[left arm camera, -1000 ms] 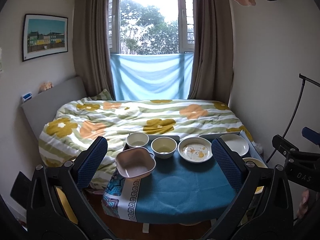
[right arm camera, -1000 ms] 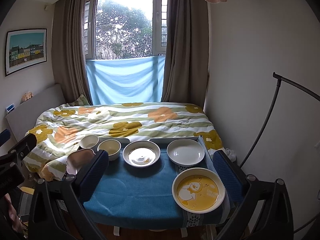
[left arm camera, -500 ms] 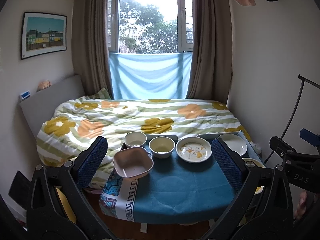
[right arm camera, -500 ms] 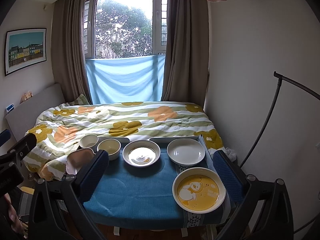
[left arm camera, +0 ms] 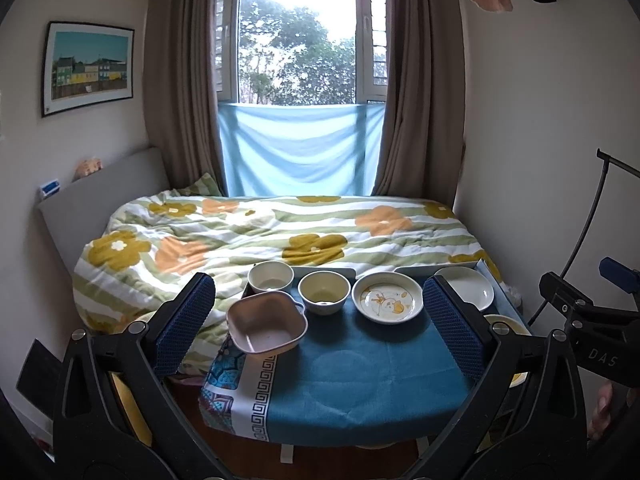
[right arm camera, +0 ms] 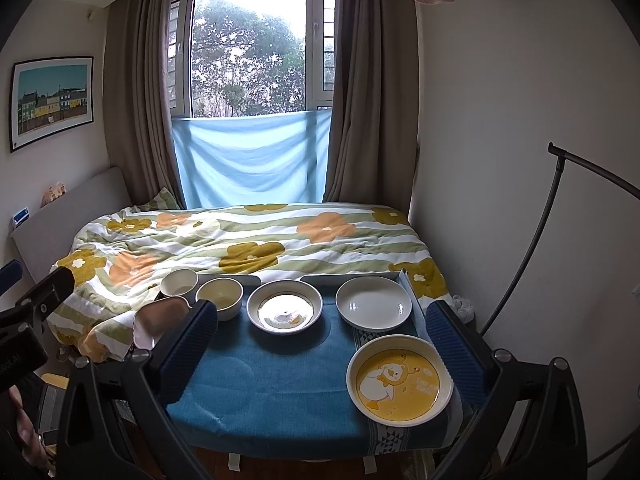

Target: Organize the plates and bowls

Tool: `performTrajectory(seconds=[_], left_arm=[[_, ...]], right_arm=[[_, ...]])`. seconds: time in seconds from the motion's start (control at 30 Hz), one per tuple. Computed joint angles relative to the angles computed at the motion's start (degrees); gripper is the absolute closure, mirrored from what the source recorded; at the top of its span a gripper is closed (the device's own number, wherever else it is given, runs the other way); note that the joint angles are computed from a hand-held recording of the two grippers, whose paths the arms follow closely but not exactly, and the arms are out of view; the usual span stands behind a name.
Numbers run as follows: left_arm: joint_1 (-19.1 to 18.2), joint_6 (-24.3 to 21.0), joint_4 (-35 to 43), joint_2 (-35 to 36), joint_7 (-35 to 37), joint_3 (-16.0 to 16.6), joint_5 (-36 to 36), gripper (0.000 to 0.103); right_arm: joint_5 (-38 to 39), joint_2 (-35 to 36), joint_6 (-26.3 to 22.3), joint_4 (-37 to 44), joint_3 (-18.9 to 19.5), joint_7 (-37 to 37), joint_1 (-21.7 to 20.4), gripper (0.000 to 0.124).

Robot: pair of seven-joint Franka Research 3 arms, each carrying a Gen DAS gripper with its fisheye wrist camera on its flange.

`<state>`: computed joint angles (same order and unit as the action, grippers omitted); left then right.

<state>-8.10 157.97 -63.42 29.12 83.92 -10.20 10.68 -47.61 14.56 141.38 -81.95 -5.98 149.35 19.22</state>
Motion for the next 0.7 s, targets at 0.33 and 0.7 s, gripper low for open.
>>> performTrajectory(seconds=[0.33,0.7], left_arm=[[-0.2,0.0,0.0,0.0,-0.2,0.1,0.1,0.0],[-0.1,-0.2,0.4,0.3,0.2,0.0,-0.1,0.0]], right_arm=[[-1.1,0.6,-0.6,0.6,-0.1,0.6,0.6,0.021],[-1.0,0.6,-0.7,0.7,-0.2,0.6,0.6,0.021]])
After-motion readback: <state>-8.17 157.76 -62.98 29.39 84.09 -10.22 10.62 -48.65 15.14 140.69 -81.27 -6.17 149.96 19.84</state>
